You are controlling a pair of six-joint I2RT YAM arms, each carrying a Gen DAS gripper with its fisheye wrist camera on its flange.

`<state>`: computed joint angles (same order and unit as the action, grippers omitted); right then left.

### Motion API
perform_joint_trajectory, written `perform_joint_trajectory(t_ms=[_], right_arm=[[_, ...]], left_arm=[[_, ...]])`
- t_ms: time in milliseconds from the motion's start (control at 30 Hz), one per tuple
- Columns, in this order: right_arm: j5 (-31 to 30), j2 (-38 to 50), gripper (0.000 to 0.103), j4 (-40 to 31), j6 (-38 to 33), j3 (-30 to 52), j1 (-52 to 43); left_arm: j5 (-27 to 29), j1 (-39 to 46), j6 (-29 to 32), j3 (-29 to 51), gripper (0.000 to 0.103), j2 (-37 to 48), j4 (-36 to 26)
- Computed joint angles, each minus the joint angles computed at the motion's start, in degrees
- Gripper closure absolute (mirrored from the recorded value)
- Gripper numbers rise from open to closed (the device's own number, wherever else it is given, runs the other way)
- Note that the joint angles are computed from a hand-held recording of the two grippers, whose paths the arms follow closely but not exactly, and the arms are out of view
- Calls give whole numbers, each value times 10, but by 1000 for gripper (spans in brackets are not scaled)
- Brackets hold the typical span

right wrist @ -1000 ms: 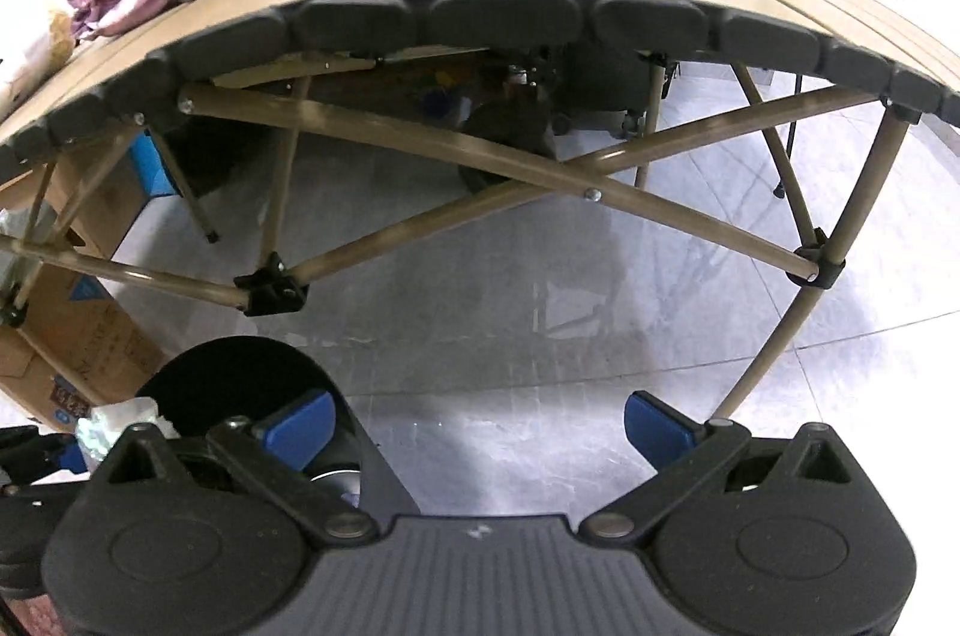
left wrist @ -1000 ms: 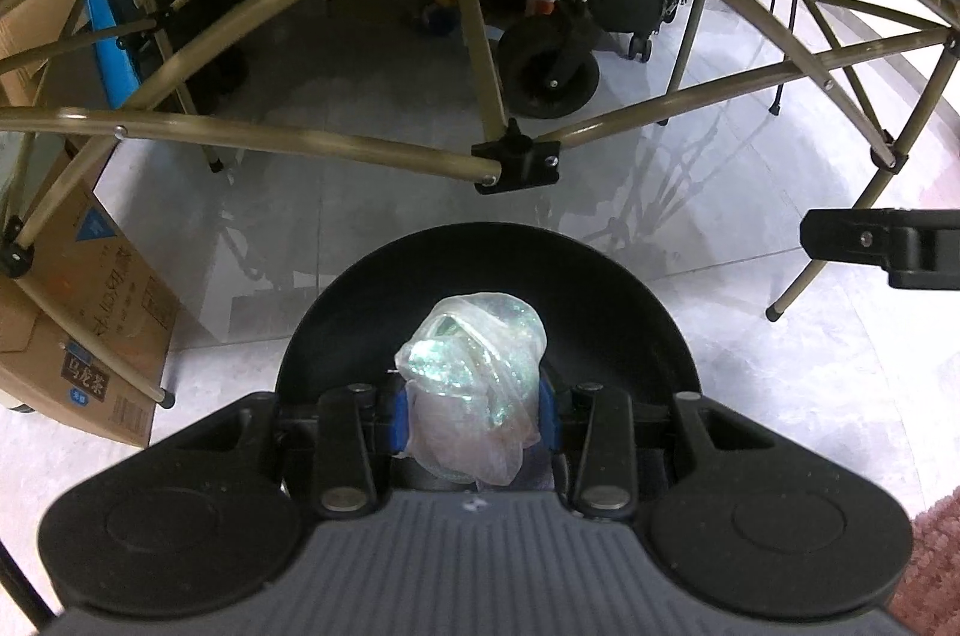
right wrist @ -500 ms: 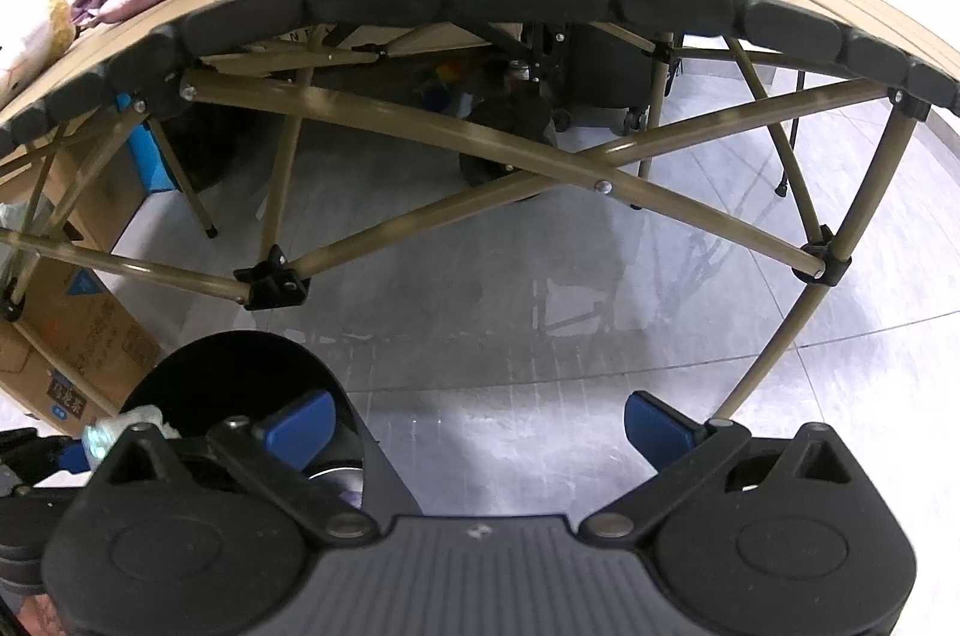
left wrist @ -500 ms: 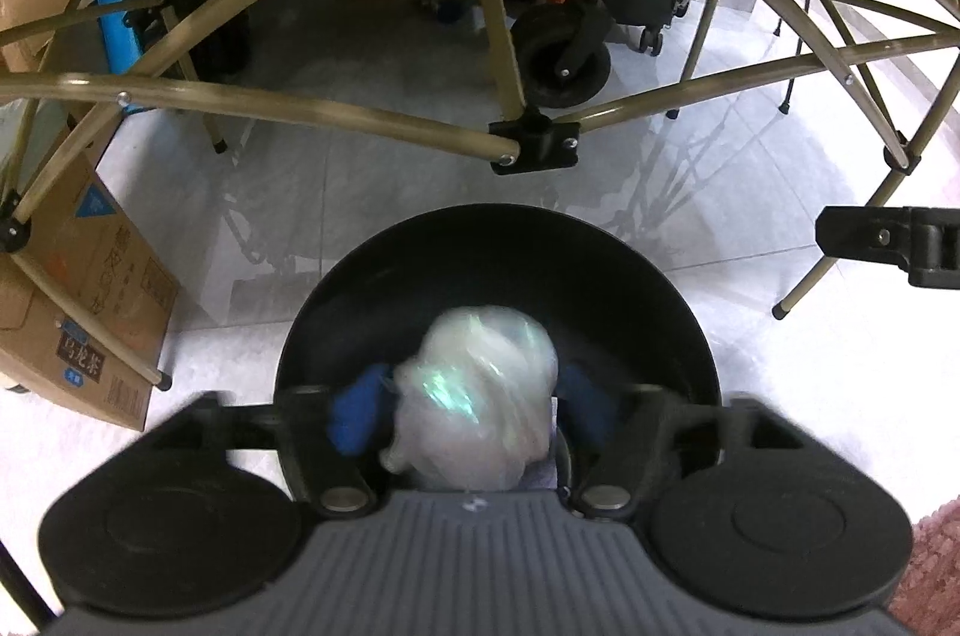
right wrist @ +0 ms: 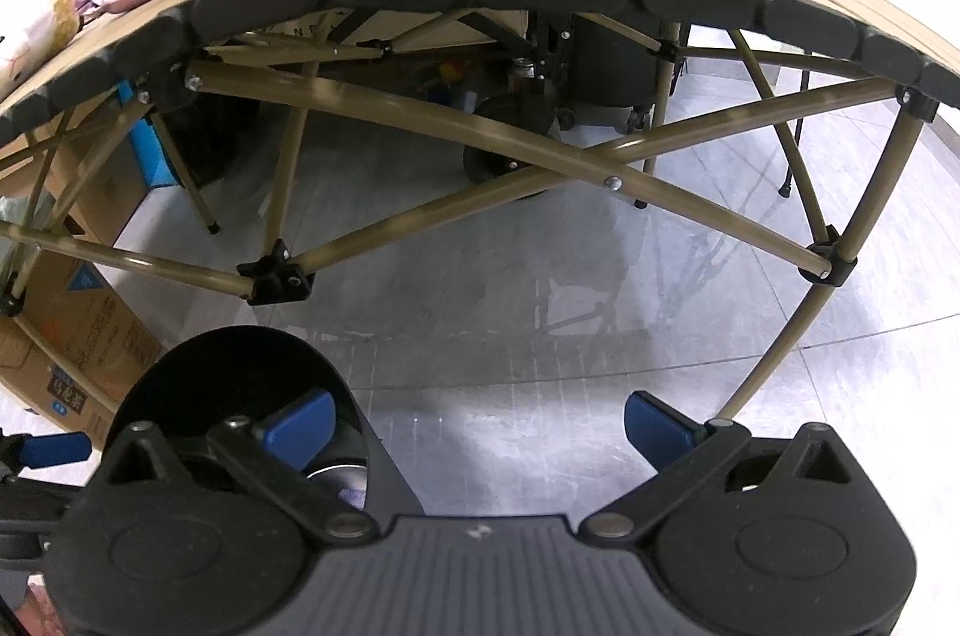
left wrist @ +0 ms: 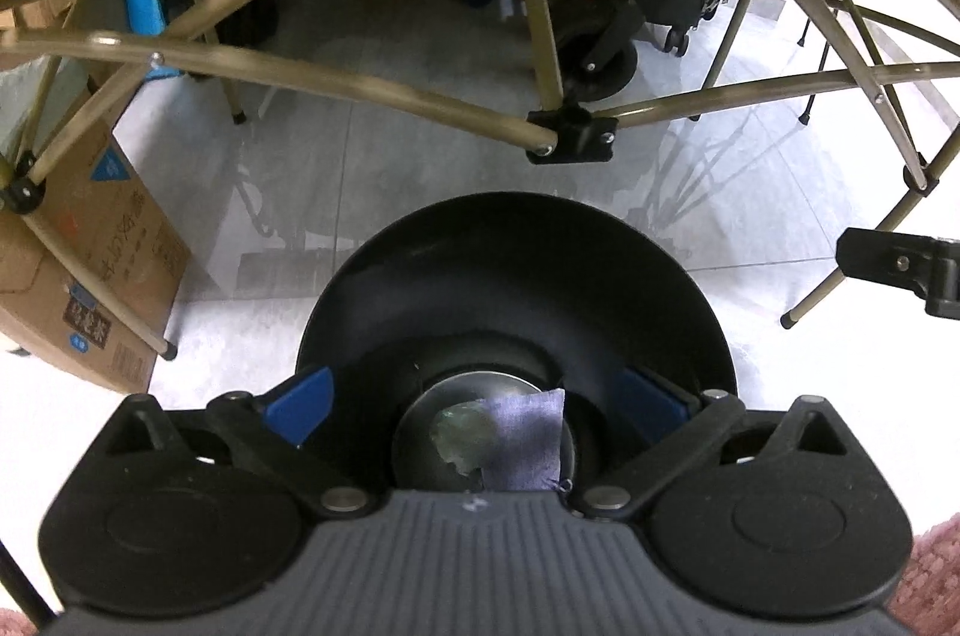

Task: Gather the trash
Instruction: 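Raise both tools out of the bin back toward the table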

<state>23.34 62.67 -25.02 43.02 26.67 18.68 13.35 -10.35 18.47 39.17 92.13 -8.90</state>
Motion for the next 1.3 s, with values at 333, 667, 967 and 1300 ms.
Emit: perform_joint_trajectory(t_ms=[333, 667, 967, 1300], right_arm=[[1, 1, 0, 0, 1, 1, 1], [9, -13, 0, -5, 1, 0, 13], [30, -68, 0, -33, 11, 11, 56], [77, -127, 0, -64, 19, 36, 119]], left_arm=[[-5, -5, 8, -11, 0, -11, 14], [-2, 0, 7, -18, 0, -28, 14], [29, 34, 7, -17, 0, -89, -15], [58, 65, 36, -40, 0, -194, -11]])
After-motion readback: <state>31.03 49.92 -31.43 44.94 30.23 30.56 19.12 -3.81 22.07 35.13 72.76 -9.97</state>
